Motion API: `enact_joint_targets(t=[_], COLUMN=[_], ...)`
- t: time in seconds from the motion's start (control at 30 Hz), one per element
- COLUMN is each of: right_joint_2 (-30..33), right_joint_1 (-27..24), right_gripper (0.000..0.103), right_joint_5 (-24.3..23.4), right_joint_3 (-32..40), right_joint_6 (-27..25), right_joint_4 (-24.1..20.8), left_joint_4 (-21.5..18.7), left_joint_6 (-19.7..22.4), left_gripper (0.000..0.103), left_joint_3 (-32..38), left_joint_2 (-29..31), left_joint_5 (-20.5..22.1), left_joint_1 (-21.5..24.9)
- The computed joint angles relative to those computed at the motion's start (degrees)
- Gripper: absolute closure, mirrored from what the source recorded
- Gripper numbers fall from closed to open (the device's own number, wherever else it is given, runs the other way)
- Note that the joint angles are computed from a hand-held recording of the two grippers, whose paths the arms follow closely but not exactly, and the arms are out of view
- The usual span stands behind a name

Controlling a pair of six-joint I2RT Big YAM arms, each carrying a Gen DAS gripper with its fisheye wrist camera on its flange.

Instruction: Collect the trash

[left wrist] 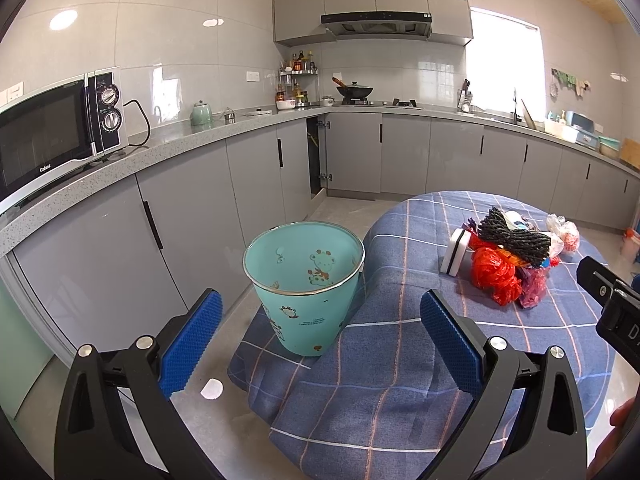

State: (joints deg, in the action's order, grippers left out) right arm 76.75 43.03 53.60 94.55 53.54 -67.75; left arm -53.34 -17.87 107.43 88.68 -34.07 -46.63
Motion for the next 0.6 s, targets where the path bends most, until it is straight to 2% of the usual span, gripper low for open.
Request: enact_joint_targets(t=[0.6], right_joint_2=[-0.2], right_joint_1=[-0.1], right_gripper=[0.004], right_joint_5=[-0.5], right_joint_3=[-0.4], right_joint_6=[0.2], right_joint_4=[0.1], left_joint_4=[-0.1], left_joint_6=[0.2], left_gripper=[0.006], left_joint_3=[0.0], left_joint_2=[0.0], left_joint_5=[-0.2], left_joint_1=[0.0])
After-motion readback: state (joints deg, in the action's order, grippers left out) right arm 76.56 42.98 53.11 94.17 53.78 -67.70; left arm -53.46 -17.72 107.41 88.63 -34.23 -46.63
